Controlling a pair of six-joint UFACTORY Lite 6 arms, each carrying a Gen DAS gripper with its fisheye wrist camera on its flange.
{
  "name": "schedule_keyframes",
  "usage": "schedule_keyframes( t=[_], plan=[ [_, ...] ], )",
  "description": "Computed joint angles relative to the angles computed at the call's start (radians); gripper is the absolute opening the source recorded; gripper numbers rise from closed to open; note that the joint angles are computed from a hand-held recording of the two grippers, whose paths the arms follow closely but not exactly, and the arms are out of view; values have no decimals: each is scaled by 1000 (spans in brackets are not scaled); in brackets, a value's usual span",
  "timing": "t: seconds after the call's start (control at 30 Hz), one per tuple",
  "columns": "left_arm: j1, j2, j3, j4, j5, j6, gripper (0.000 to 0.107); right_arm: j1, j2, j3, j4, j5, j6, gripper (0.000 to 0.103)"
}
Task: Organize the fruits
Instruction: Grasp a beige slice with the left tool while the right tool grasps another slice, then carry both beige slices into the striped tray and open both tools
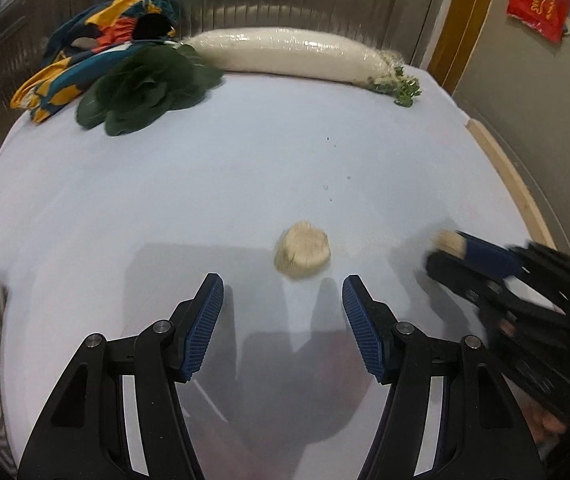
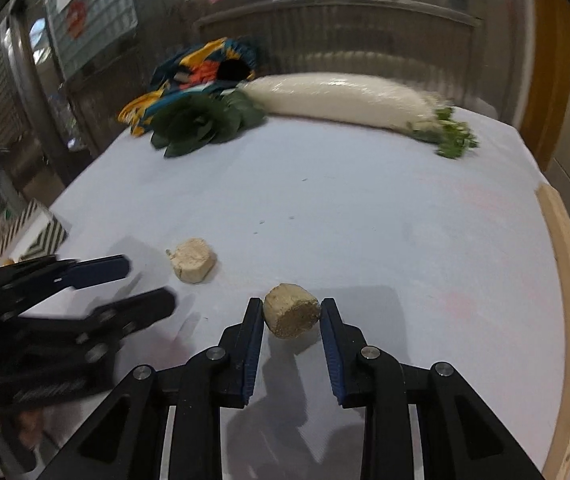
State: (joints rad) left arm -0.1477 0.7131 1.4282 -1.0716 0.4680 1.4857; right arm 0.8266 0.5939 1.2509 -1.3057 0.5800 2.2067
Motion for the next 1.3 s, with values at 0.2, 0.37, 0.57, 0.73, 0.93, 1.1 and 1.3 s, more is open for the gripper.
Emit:
schedule_keyframes(
  t=[0.2,0.37,0.57,0.73,0.93,1.1,1.3],
  plan=[
    [-21,86,110,-7,-2,-22,49,-9,-10,-32,-56,-28,64,28],
    [-2,53,56,-73,9,94,30,-4,-27,-47,-70,-23,76,28],
    [75,-19,-34,-63,48,122,30,55,-18,1,7,32,26,28],
    [196,-102,-148,-94,101,194,30,159,29,98,70,113,0,28],
    [342,-208,-280,-146,150,351,30,275,188,333,174,192,-82,28],
    [462,-276,-357,-207,182,506,30,339,319,536,213,240,-121,28],
    [580,-281,-360,-230,224,611,30,381,468,793,254,297,-187,28]
  ],
)
